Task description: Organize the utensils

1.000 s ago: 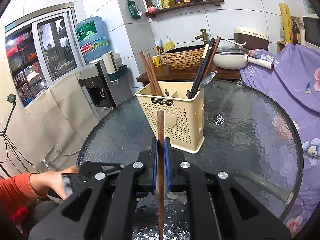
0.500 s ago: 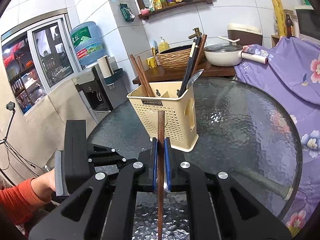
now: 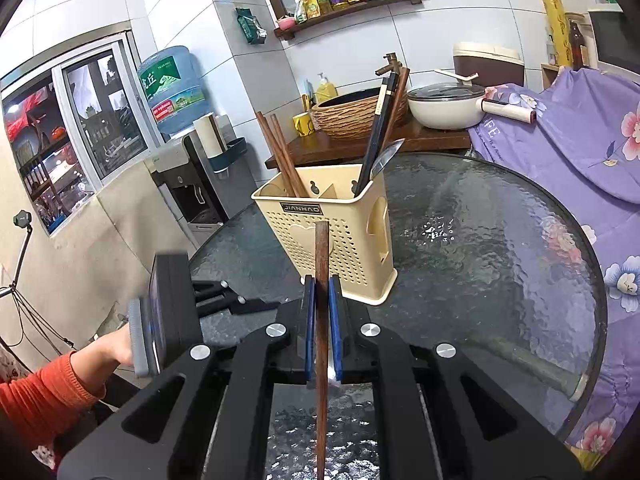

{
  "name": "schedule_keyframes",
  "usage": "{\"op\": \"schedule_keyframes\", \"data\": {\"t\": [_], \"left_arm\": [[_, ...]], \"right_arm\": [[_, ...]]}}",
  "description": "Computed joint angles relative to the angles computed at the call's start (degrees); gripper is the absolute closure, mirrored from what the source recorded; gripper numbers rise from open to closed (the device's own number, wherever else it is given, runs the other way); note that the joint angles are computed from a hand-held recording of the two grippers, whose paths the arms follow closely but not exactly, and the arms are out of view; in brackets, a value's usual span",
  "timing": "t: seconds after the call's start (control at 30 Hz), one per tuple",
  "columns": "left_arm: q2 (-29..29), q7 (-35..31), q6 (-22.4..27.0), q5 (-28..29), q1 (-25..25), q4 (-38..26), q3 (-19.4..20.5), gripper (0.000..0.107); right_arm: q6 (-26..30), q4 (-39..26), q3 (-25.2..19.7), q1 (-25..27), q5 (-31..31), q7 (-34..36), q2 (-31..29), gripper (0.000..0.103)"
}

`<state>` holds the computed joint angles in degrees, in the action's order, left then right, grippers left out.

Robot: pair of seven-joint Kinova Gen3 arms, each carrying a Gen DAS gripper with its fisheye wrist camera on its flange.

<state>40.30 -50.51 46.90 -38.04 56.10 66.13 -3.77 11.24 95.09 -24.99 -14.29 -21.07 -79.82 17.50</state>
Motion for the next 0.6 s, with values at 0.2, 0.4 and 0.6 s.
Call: {"op": "schedule_keyframes", "data": {"t": [0.2, 0.4, 0.6], "left_arm": [[1.83, -0.03, 1.95, 2.76, -2.76, -3.85, 0.73, 0.078], [1.19, -2.24, -2.50, 9.36, -8.39, -3.42, 3.77, 0.080], [4.22, -5.69, 1.36, 13.13, -8.64, -8.61, 2.60, 0.080]], "right_arm": [[1.09, -1.40, 1.40, -1.45, 0.32, -1.01, 1.13, 0.095], [1.33, -1.54, 1.15, -1.43, 0.30, -1.31, 1.36, 0.095], [1.45, -1.68, 1.92, -2.08, 0.66, -2.10, 1.65, 0.095]]}}
